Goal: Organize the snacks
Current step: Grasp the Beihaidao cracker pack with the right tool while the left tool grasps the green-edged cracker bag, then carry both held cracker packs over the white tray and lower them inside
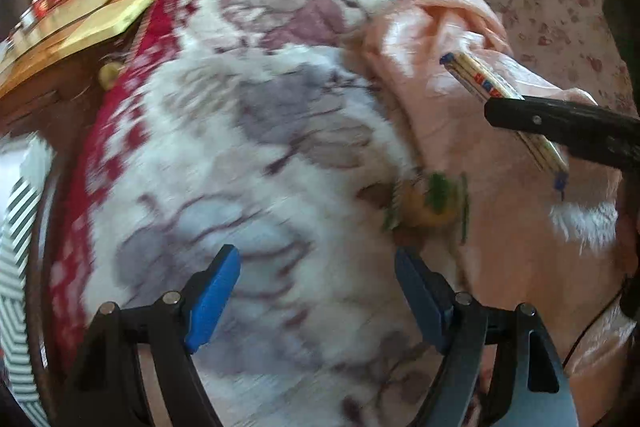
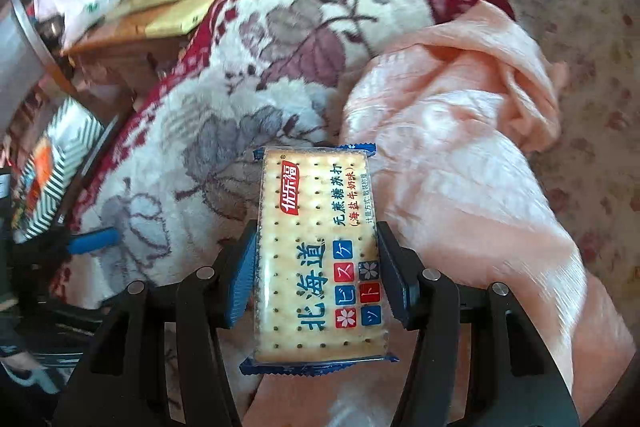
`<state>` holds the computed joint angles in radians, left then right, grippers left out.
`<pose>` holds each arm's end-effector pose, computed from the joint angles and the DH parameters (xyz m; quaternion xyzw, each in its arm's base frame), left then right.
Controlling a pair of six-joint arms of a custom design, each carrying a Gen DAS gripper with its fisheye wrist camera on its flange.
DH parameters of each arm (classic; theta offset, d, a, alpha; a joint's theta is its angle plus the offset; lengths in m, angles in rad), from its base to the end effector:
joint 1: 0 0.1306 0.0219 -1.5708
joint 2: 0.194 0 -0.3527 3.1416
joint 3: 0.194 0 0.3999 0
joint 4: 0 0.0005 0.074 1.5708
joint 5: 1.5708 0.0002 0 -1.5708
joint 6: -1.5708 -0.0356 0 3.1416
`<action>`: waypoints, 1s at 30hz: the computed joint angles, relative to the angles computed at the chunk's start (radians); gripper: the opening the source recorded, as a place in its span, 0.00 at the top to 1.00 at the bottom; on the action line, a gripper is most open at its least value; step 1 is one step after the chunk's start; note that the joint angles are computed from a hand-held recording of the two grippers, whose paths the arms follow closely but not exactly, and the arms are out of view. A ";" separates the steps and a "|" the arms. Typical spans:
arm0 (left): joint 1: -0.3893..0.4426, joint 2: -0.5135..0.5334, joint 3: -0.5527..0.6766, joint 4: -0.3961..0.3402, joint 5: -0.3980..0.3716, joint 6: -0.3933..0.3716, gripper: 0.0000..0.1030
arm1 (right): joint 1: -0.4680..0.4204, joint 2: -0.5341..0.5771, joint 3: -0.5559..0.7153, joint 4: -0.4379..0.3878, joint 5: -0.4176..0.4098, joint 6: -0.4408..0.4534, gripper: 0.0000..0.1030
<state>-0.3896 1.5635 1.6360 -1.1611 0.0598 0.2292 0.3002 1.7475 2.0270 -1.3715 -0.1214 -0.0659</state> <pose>0.4956 -0.2063 0.4090 0.0849 0.9669 -0.1003 0.2185 0.5570 0.1764 0.4725 -0.1276 0.9614 0.1010 0.2220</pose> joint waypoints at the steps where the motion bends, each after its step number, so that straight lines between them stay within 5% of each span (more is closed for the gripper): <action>1: -0.009 0.018 0.019 -0.001 0.008 -0.007 0.21 | -0.003 -0.008 -0.013 0.014 -0.010 -0.012 0.46; 7: -0.069 0.133 0.145 -0.024 0.028 -0.086 0.21 | -0.030 -0.040 -0.074 0.088 -0.082 -0.078 0.46; 14: -0.093 0.244 0.244 -0.066 0.054 -0.071 0.21 | -0.052 -0.052 -0.106 0.113 -0.124 -0.101 0.46; 15: -0.094 0.249 0.243 -0.059 0.055 -0.069 0.25 | -0.053 -0.053 -0.108 0.117 -0.130 -0.104 0.46; 20: -0.078 0.239 0.225 -0.047 0.102 -0.057 0.73 | -0.053 -0.063 -0.121 0.136 -0.134 -0.108 0.46; 30: -0.012 0.023 0.005 -0.007 0.106 -0.031 0.76 | -0.016 -0.096 -0.153 0.145 -0.120 -0.106 0.46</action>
